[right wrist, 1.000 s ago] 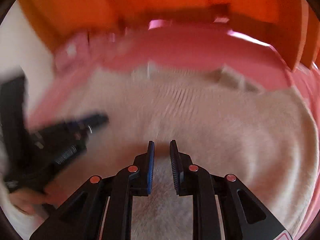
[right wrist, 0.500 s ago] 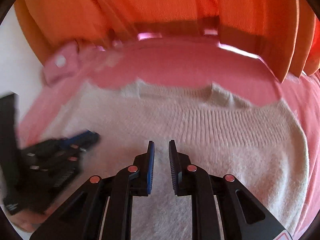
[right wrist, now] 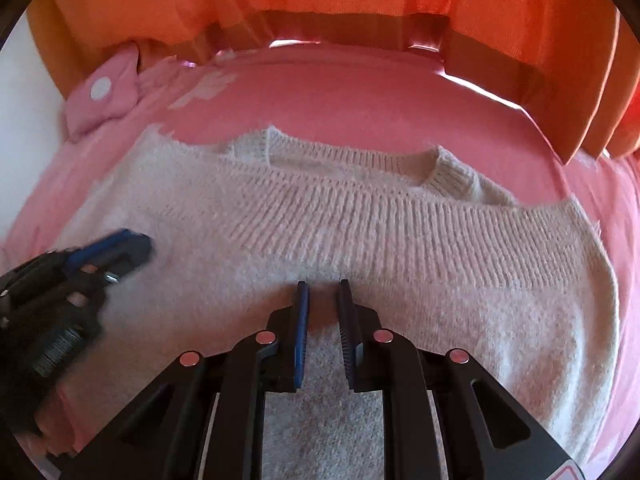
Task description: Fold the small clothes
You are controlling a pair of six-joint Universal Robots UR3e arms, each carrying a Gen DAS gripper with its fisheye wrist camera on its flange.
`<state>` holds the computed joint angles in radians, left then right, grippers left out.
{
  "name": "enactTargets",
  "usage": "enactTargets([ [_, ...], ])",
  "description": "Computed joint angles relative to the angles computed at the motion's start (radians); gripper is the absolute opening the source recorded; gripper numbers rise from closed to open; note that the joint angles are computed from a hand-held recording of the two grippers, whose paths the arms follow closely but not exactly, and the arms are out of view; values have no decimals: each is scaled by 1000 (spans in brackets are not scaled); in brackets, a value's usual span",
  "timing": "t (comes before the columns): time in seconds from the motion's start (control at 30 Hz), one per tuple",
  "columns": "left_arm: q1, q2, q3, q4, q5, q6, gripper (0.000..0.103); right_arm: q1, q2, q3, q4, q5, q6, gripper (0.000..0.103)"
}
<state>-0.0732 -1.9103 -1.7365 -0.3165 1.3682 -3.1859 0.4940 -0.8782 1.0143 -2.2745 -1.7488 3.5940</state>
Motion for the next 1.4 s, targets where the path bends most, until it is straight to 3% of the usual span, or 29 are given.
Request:
enactTargets([
  [0.17,215,234,-271,41,-61,-92,52,-42,-170,246,-163,69,41,16],
  [0.33,399,440,-546,-53,-122,-69,65,-43,-282,399,-208,157,45,18],
  [0.47,502,519,-668,-88,-255,-75,74,-25,-196,297,-90,169,39,18],
  [0.6,506,492,-690,-13,-277,-116,78,-13,-126,230,-64,148,46,18],
  [0.67,513,487,-688,-8,-304,-144,74,-18,-126,240,-80,156,62,18],
  [0.73,535,489,-687,-26,-368,-137,46,-24,-133,254,-91,168,69,18],
  [0.8,516,493,-666,-34,-374,-150,25,-35,-146,277,-108,187,76,18],
  [0.93,422,639,-610,-21,-332,-208,20,-75,-209,363,-158,251,105,18],
  [1.0,314,684,-510,-39,-323,-244,19,-106,-284,455,-227,264,140,19],
  [1.07,140,629,-371,-1,-252,-279,19,-151,-390,579,-311,280,166,19],
  [1.2,-225,370,-68,58,-91,-289,19,-271,-680,904,-451,260,231,20],
  [1.3,-404,151,121,29,-14,-268,20,-371,-864,1091,-458,268,252,27],
  [1.4,-523,-104,286,-12,60,-256,23,-518,-1039,1255,-404,353,250,27],
])
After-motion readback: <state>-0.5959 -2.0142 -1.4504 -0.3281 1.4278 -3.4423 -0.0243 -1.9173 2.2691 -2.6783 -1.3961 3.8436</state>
